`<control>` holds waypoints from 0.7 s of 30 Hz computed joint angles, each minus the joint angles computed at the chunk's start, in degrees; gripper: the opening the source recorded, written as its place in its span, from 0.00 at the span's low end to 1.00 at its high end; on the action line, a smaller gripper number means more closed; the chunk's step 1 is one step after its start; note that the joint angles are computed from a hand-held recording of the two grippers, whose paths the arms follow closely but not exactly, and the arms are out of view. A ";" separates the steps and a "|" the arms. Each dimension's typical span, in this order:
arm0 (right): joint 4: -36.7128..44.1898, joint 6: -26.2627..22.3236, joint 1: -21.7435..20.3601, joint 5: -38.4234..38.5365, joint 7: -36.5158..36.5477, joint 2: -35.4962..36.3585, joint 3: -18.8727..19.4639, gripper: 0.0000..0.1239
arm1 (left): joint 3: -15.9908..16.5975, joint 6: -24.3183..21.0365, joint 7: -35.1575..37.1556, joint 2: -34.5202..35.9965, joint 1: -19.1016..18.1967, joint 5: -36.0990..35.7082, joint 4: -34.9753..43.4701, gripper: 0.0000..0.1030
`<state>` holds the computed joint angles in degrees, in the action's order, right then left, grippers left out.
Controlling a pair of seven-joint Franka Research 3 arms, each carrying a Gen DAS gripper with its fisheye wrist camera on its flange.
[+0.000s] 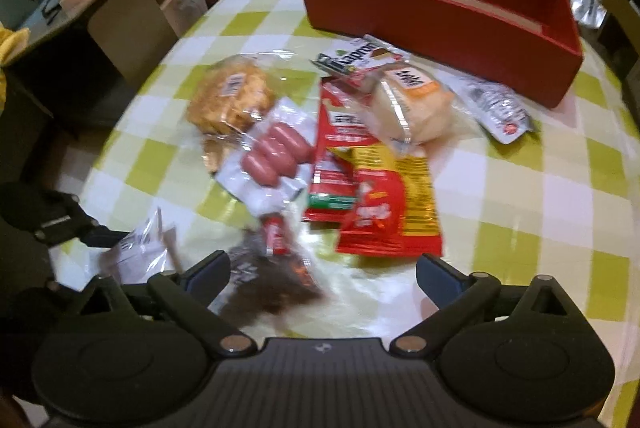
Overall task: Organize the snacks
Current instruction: 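Grasp the white wrapped pastry with the left gripper, then lift the white pastry with the left gripper while the right gripper grasps the red-yellow chip bag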
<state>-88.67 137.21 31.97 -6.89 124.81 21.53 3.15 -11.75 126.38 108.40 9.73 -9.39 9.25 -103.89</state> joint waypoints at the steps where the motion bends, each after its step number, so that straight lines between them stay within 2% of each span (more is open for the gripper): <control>1: -0.30 0.49 -0.02 -0.24 -0.68 -0.22 0.08 0.81 | 0.33 -0.66 -3.12 0.36 0.07 -0.86 0.99 0.50; 5: -2.63 1.93 1.41 -6.55 0.89 -2.53 -1.78 0.79 | 1.02 0.46 -10.90 0.18 1.46 -5.58 1.77 0.47; 7: -4.44 1.82 1.69 -10.47 4.57 -4.36 -3.11 0.79 | 1.16 0.42 -14.06 0.19 2.22 -7.96 2.59 0.47; 11: -4.53 -2.63 0.22 -15.67 11.22 -5.28 -3.99 0.79 | 0.68 0.80 -16.50 0.53 2.83 -11.07 3.82 0.47; 13: -3.39 -4.81 -1.09 -14.90 12.74 -4.62 -3.49 0.79 | 0.21 1.09 -16.90 1.75 2.26 -10.48 5.45 0.47; 15: -3.12 -2.80 -3.19 -10.85 12.87 -3.95 -2.44 0.78 | -0.52 1.38 -17.40 2.74 1.64 -11.10 6.79 0.47; 18: -0.30 -1.63 -4.09 -7.90 7.77 -1.56 -1.10 0.76 | -1.06 1.63 -17.00 4.68 1.30 -12.02 8.96 0.47; 21: 6.82 -5.28 -3.51 -6.95 3.83 4.04 -1.59 0.75 | -1.61 0.69 -16.70 6.58 1.16 -13.24 11.43 0.47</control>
